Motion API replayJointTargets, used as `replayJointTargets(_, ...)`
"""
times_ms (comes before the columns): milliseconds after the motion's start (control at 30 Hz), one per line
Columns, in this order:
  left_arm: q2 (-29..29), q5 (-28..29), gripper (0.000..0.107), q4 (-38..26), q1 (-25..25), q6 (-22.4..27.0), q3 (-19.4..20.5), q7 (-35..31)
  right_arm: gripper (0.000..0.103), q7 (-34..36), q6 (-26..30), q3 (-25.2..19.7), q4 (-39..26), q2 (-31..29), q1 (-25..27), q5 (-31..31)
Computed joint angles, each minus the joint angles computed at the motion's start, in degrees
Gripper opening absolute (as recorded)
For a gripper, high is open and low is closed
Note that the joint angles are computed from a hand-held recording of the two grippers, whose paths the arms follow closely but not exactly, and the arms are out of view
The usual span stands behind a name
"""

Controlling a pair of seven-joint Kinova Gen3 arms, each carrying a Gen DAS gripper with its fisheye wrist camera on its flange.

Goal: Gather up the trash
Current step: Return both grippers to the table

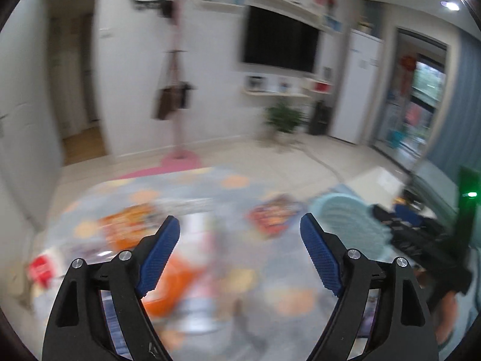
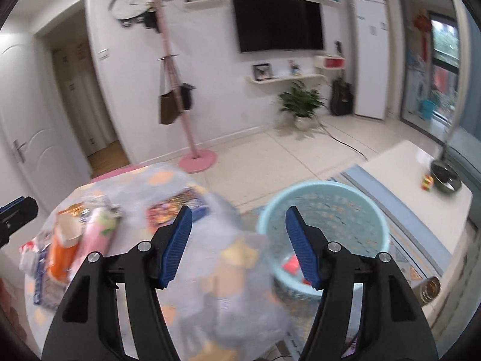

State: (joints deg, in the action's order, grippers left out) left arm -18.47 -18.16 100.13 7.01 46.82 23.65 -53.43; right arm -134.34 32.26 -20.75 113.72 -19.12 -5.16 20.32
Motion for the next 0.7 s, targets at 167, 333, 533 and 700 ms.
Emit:
replayJointTargets(167,-6.2,-1.3,0.081,3.7,-5.3,6.2,-4.8,0.3,0.061,-2.2,1.0,-4.9,-1.9,1.4,-1.8,1.3)
replayJointTargets(333,-5.5,-0.2,0.081,5.5,-7.6,7.9,-10.0,-5.0,0.061,-7.2,2.7,-9.8,-3.6,4.2,-4.2,5.9)
replayJointTargets(533,-7.2,2.5,0.073,8.6,-6.3,8.7,-14.2,-12.0,0.061,-11.0,5.3,-11.2,-5.4,7.0,-8.7,10.2)
replayJointTargets(700,-12.3,5.1,0.069,11.7,-7.4,11.4,-14.1,-15.0,0.061,-13.8,6.4,-10.9,-5.8,8.0,-12.4,13.2)
